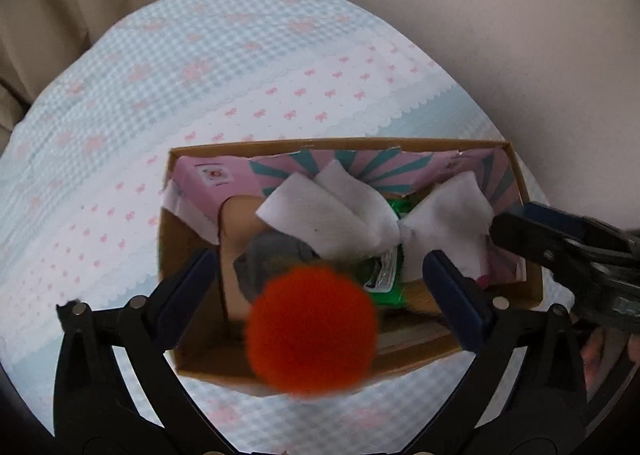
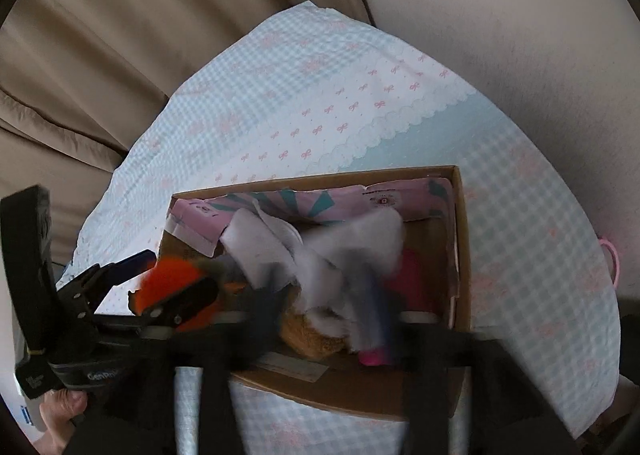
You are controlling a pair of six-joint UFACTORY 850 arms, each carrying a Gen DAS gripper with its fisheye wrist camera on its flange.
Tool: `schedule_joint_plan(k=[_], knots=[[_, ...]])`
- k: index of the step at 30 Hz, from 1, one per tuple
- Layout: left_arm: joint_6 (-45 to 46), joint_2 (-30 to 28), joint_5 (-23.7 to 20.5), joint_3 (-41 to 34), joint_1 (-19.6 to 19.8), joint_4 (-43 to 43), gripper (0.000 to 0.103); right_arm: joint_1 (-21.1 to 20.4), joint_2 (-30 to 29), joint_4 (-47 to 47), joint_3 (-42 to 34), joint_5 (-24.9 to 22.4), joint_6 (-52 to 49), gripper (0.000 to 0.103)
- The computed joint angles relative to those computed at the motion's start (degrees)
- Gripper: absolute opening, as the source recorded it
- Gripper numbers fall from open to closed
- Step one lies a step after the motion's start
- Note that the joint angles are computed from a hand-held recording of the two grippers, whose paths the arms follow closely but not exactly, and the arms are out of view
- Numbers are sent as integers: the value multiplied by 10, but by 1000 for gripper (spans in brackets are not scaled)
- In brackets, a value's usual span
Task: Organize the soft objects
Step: 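Carry the pom-pom and the cloth with plush over the box and release both inside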
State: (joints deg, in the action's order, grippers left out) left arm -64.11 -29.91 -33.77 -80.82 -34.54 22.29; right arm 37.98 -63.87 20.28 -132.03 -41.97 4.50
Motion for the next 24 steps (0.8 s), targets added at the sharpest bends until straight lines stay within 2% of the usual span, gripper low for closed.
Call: schedule_joint_plan(k=[1,2,5,11,16,19,24], knots=[[6,2,-4,1,1,-7,103,-1,-6,1,-10,-2,2,99],[9,5,-6,3,1,-11,103,-1,-6,4,-11,-4,1,103],[6,13,-14,9,-1,-10,103,-3,-6,7,-14,-15,2,103],[-18,30,-32,13,-14,14,103,0,17,3,16,1,-6,103],[-41,57,-36,27,-24,34,103,7,62,-5,76,47,-14,103],[-54,78,-39,37,-30,47,103,14,95,-35,111,69,19,103],[-89,130,-55,60,-49,87,103,37,152,-141,162,98,105,103]])
